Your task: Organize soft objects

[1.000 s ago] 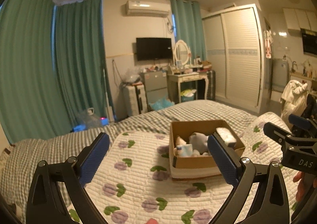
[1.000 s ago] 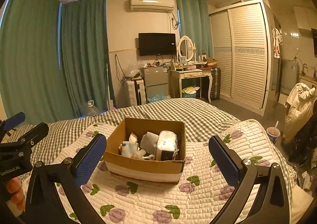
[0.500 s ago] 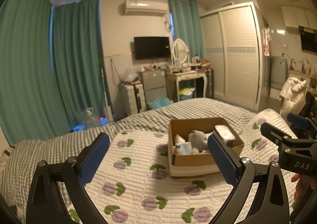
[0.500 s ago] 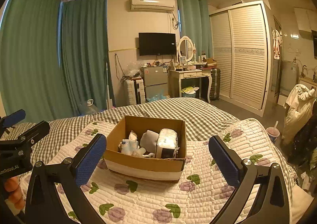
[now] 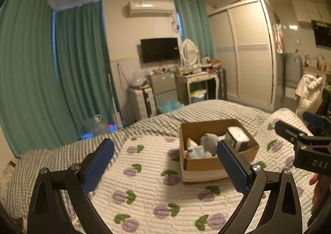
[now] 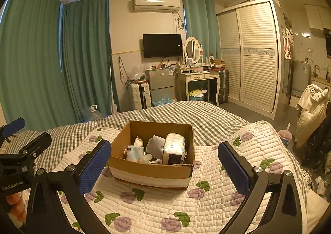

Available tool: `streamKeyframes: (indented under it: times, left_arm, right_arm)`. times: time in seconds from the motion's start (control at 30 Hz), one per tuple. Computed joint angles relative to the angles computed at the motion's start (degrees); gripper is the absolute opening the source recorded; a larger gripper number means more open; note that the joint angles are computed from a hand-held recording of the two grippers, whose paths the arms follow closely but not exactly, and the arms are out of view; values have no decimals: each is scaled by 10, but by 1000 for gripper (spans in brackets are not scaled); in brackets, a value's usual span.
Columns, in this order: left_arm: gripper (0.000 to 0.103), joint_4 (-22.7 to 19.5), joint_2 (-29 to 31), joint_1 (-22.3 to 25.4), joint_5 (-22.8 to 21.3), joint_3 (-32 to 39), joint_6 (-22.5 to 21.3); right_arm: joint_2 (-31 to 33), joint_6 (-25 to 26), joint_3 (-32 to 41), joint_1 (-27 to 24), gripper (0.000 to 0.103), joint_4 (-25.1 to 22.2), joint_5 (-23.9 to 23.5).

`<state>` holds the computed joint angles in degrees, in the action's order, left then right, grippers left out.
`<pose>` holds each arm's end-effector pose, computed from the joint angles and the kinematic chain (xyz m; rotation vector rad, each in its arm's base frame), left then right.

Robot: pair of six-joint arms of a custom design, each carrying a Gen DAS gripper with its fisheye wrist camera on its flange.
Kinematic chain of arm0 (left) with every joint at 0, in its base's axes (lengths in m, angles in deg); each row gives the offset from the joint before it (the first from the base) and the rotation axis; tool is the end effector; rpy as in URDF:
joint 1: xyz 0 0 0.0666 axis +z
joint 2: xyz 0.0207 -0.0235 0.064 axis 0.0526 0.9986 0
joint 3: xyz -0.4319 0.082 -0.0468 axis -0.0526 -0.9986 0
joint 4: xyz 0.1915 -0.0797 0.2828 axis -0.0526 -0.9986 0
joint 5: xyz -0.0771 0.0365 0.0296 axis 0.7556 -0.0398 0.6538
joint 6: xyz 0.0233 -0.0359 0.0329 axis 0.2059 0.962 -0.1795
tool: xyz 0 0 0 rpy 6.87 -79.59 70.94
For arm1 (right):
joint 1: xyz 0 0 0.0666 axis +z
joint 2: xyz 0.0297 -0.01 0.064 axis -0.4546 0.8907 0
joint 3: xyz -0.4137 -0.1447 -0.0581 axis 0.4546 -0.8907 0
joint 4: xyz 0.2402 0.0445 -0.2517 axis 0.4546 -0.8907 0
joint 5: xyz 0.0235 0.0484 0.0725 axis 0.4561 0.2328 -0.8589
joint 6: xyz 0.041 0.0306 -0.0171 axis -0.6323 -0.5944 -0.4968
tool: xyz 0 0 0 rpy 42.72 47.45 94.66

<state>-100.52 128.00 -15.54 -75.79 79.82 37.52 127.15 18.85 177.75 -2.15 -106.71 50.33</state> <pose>0.6620 -0.2229 0.5118 0.4636 1.8264 -0.1156 0.6202 0.2641 0.4889 0.3317 1.8950 -0.1006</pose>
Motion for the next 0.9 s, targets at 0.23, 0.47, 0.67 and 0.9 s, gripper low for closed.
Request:
streamKeyframes:
  times: [0.23,0.47,0.67,0.9]
  left_arm:
    - [101,-2,3,0,-4,3,-2]
    - [101,-3,3,0,-5,3,-1]
    - [101,-6,2,1,-5,2,-4]
    - [101,1,0,3,-4,-4,-2]
  right_arm:
    - [2,-5,4,-2,103,-7,1]
    - [5,-6,8,-1,103,-12,1]
    - [6,-5,8,-1,103,-12,1]
    - [7,-6,12,1,103,-18,1]
